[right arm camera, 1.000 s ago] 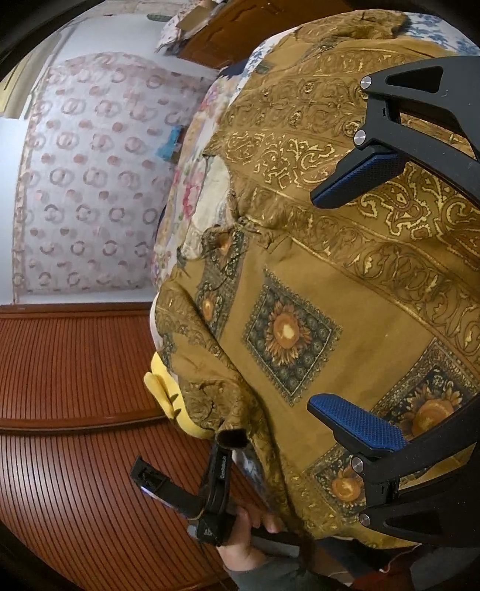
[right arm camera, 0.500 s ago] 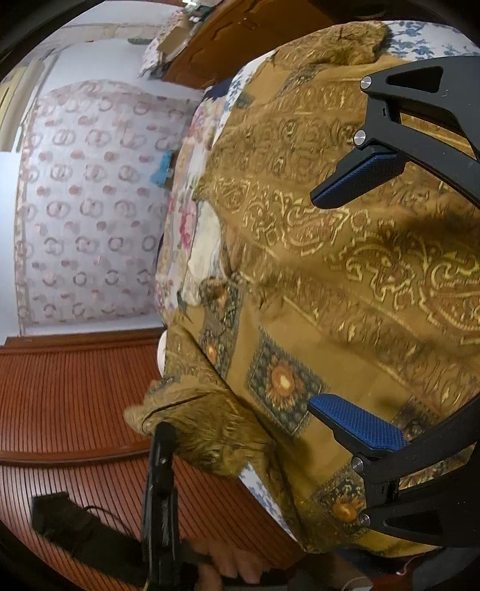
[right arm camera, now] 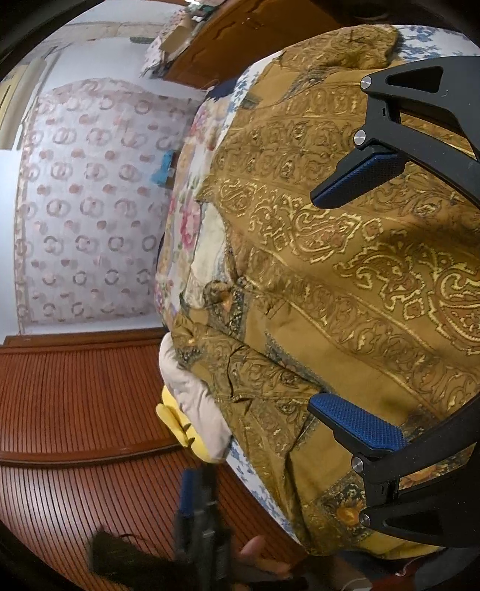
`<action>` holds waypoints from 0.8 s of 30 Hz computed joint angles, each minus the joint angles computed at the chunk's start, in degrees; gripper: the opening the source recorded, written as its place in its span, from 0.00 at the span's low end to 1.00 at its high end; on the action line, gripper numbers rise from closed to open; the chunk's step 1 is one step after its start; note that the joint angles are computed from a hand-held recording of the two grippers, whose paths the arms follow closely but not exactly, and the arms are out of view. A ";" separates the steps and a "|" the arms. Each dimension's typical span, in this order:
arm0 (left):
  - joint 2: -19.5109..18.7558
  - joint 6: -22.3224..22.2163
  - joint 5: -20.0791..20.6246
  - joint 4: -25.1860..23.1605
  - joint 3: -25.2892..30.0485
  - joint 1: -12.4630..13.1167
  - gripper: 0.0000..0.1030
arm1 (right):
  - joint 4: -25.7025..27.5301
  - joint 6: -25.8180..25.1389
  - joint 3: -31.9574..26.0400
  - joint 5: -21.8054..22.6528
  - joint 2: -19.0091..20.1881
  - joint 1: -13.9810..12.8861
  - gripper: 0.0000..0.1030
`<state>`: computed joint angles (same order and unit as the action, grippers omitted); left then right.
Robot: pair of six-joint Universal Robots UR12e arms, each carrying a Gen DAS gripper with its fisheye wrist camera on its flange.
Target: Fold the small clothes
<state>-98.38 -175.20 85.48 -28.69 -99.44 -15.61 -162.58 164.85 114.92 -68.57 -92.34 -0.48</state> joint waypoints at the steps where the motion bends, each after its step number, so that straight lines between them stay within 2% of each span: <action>1: -0.19 -0.09 0.22 -0.66 -0.34 0.35 0.57 | 0.26 -0.33 -0.37 0.12 0.23 0.21 0.99; 6: -1.55 -1.94 1.77 -3.64 -1.34 1.74 0.57 | 2.36 -2.64 -3.27 1.23 2.06 1.59 0.99; 8: -1.87 -2.33 2.63 -3.95 -1.66 1.95 0.57 | 3.71 -3.68 -4.76 2.45 2.99 2.12 0.94; 9: -1.77 -2.72 1.65 -3.06 -2.17 2.34 0.58 | 4.61 -4.11 -5.77 3.18 3.58 2.48 0.94; 12: -1.61 -3.30 0.17 -2.53 -2.66 2.78 0.58 | 6.90 -4.97 -8.38 4.38 5.19 3.61 0.87; 16: -1.71 -3.01 -0.18 1.59 -3.94 2.96 0.62 | 10.12 -5.38 -11.70 5.10 7.51 5.07 0.77; 18: -1.69 -3.19 -0.83 1.47 -3.87 3.36 0.64 | 11.83 -5.37 -13.30 5.19 8.79 5.71 0.73; 21: -1.77 -3.41 0.38 1.34 -3.72 3.16 0.69 | 14.36 -5.57 -15.42 5.14 10.66 6.55 0.65; 23: -1.77 -3.69 -0.45 1.36 -3.74 3.51 0.69 | 15.72 -5.79 -16.75 4.90 11.92 7.20 0.56; 24: -1.76 -3.68 -0.44 1.42 -3.79 3.51 0.70 | 16.50 -6.05 -17.37 4.93 12.46 7.44 0.55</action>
